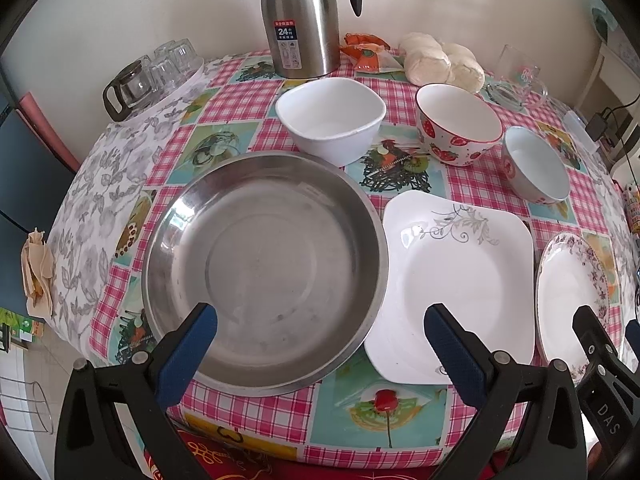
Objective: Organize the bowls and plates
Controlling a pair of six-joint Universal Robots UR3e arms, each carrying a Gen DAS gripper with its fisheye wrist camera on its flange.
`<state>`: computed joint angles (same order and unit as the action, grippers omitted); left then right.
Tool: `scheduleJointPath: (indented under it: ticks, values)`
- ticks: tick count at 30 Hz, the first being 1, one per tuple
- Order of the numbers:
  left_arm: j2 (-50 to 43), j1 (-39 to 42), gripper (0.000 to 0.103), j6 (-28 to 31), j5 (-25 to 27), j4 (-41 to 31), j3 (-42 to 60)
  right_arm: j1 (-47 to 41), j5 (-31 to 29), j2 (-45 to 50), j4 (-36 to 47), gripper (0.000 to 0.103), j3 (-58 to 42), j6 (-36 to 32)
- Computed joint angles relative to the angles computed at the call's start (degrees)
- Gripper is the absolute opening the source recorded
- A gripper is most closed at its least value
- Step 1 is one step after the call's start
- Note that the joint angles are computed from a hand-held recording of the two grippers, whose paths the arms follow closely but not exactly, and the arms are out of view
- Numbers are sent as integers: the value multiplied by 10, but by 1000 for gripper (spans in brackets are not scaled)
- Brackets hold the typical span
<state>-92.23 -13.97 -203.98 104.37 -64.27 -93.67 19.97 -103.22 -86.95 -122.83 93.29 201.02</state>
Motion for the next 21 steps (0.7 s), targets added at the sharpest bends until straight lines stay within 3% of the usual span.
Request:
scheduleJointPath:
  ticks: [21]
  values:
    - [-5, -6, 103, -4, 18, 16, -7, 1, 1, 4, -4, 103, 2, 0]
